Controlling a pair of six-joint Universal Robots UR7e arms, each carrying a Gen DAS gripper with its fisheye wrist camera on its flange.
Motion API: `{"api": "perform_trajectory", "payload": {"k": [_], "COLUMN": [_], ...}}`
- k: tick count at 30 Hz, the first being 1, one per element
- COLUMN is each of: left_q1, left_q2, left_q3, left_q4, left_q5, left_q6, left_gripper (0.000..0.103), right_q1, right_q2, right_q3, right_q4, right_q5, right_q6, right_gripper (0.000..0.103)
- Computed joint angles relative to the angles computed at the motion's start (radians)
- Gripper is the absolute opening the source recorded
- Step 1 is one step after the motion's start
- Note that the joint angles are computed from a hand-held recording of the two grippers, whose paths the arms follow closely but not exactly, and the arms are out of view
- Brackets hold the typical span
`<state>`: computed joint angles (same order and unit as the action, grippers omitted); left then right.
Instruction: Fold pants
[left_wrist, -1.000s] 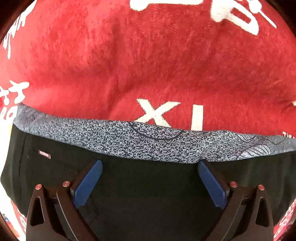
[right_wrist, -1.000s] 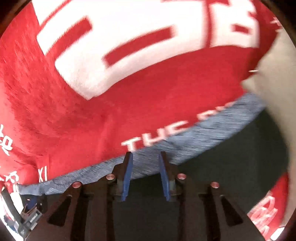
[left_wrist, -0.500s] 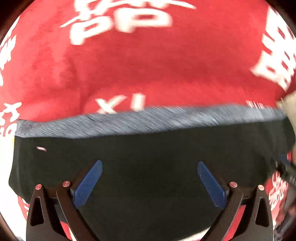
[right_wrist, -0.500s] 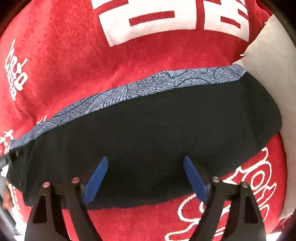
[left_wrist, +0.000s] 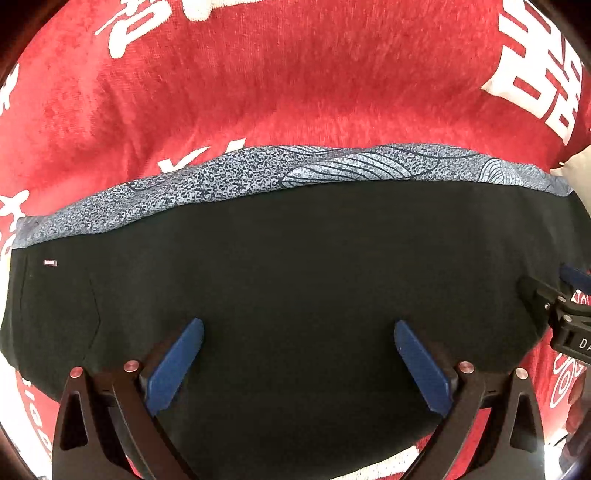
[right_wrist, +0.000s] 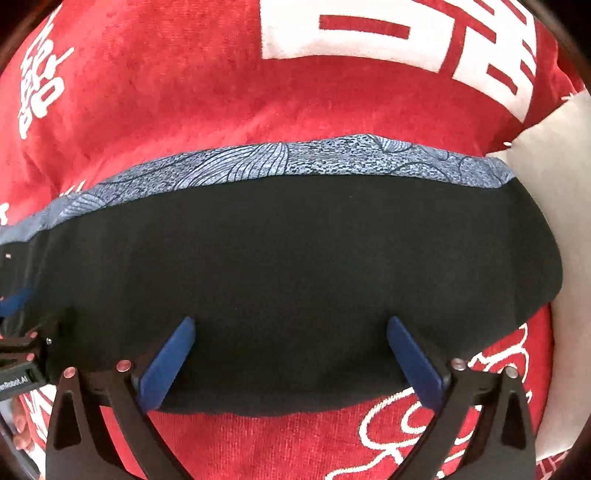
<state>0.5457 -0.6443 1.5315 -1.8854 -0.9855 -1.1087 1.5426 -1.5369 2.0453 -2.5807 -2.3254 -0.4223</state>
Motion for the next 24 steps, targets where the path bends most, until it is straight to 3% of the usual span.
{"api": "perform_trajectory", "payload": {"k": [9, 16, 19, 22, 24], "left_q1": [0.006, 0.014, 0.013, 0.019, 0.017], "left_q2": [0.019, 0.031, 0.038, 0.035, 0.034], "left_q3": [-0.044, -0.067, -0.073, -0.054, -0.051], "left_q4": [0.042, 0.063, 0.065, 0.047, 0.043], "left_q5": [-0.018, -0.022, -0.021, -0.013, -0.01], "left_q6": [-0.004, -0.005, -0.009, -0.005, -0.008], "left_gripper": [0.103, 0.103, 0.103, 0.103, 0.103], "right_q1": [0.008, -0.025, -0.026, -0.034, -0.071], "right_q2": [0.015, -0.001, -0.004, -0.026, -0.067], "right_q3": [-0.032, -0.037, -0.067, -0.119, -0.153], "right_q4": [0.063, 0.053, 0.123, 0.231, 0.3], "right_q5": [-0.023, 0.004, 0.004, 0.071, 0.19], "right_q6": [0.03, -0.022, 0.009, 0.072, 0.141], "right_gripper": [0.103, 0.103, 0.103, 0.103, 0.103]}}
